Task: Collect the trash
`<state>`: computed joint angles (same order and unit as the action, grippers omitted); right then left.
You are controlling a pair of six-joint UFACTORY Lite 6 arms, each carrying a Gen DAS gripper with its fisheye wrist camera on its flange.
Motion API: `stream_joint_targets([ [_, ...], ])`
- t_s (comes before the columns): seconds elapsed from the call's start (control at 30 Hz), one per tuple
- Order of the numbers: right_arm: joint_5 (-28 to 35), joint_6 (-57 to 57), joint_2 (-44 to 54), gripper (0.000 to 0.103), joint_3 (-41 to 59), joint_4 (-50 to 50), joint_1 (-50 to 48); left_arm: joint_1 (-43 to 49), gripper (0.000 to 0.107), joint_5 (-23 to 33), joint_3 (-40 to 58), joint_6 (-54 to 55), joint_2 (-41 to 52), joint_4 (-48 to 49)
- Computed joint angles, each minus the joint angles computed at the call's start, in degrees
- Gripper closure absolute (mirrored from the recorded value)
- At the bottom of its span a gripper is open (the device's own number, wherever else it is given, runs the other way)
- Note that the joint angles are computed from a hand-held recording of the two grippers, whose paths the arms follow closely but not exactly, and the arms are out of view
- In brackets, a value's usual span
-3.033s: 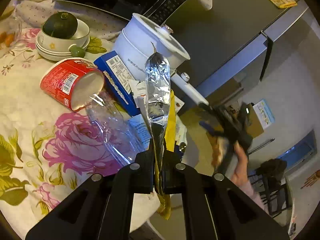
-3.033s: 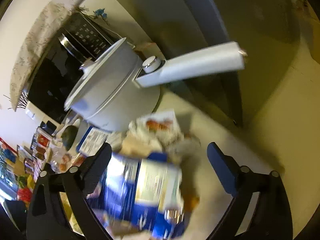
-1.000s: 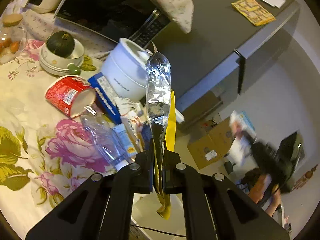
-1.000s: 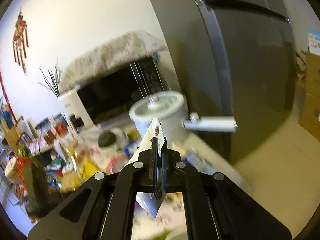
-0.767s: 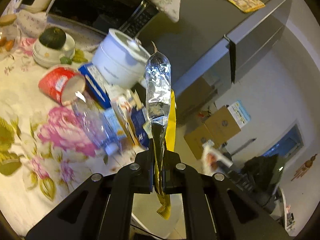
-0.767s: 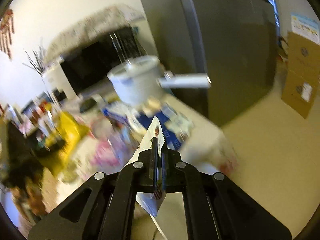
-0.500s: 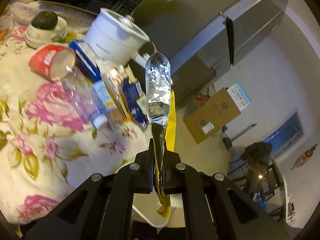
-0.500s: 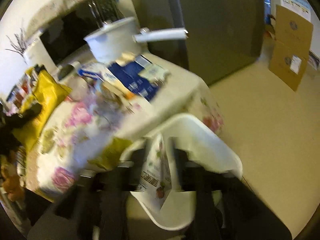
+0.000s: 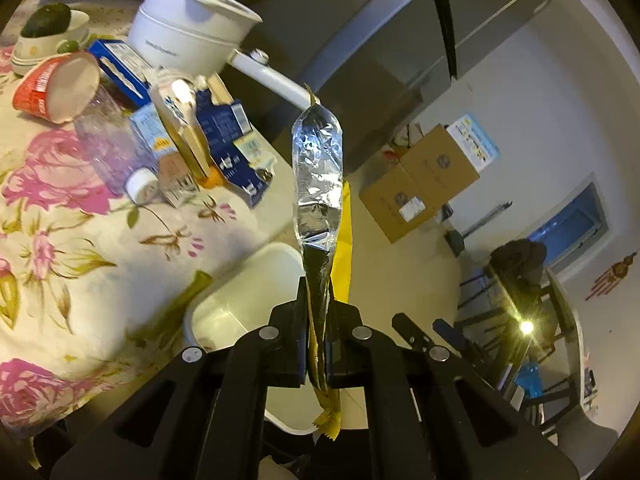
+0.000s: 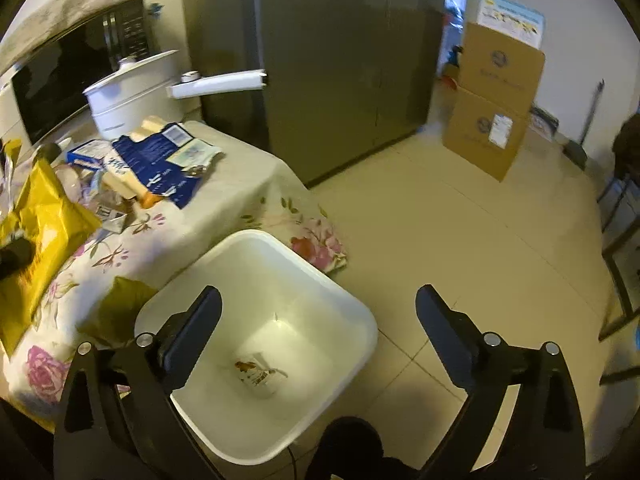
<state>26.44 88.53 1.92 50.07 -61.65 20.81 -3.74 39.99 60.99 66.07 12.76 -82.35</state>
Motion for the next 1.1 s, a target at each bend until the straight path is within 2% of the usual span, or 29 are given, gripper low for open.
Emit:
stream_joint_targets([
  [0.37,1.4,0.3,-1.2,0.007,-2.3,1.6,-2.7,-7.3,0.101,-4.0,4.1,-0.7,7.7,1.9],
  [0.53,0.1,-0.9,-0.8,0.007,-2.1,3.3,-4.4,-10.5,0.099,-6.3,7.5,-2.7,13.1,4.5],
  [0.57,-0.3,-1.6,-0.6,0.007,-2.0,4.0,-4.9,-11.0,0.094,-6.5,8.1,-3.3,14.1,5.3],
  [0.63,-1.1,-3.1,-0.2,0.007,-1.8,5.8,-5.7,-11.8,0.075,-7.0,9.3,-4.7,16.1,7.1],
  [0.67,-1.6,-3.8,-0.1,0.007,-1.7,6.7,-6.1,-12.1,0.056,-7.4,9.6,-5.4,16.7,7.8],
  [0.7,-1.8,-4.0,0.0,0.007,-1.7,7.0,-6.1,-12.3,0.048,-8.1,9.8,-6.0,17.2,8.3],
  [0.9,-3.2,-5.8,0.8,0.007,-0.9,8.9,-6.1,-10.6,0.048,-9.5,12.4,-8.8,16.7,11.6],
  [1.1,-4.8,-9.1,2.8,0.007,1.0,11.8,-4.9,-5.0,0.048,-10.3,30.0,-21.3,22.0,23.0],
])
